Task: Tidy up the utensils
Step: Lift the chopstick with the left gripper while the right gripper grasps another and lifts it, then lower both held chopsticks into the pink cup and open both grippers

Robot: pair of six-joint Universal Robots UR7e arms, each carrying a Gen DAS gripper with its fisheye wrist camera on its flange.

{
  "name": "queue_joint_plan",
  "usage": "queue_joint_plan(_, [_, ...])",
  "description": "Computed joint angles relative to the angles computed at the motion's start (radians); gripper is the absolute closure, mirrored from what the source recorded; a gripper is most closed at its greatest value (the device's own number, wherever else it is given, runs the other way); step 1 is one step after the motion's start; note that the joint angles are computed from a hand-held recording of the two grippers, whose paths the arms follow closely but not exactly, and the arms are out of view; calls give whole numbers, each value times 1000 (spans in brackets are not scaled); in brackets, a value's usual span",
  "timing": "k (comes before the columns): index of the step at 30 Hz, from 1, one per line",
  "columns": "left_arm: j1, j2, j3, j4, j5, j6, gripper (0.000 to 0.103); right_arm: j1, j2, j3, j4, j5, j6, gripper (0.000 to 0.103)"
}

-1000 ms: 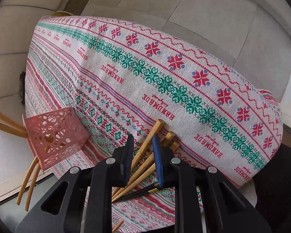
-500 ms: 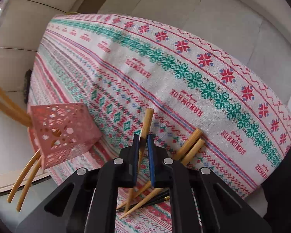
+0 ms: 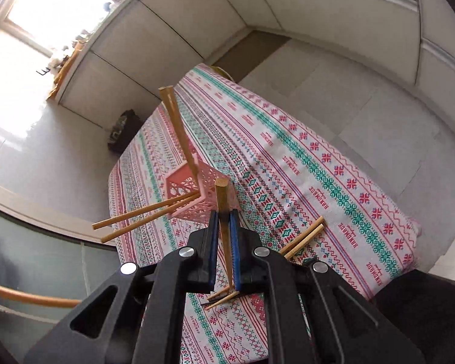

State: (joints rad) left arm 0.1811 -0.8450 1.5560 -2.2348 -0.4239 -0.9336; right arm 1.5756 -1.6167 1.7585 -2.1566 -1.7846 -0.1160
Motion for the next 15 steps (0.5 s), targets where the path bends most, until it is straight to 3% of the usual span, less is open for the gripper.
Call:
queue_joint_plan(8, [9,12,-48,60,57,-54,97,70,-56,-47,1,16,-108,95])
queue_joint_plan(15, [48,41,-99,63,92,-21,97,128,-43,-139,12,28,-154,95])
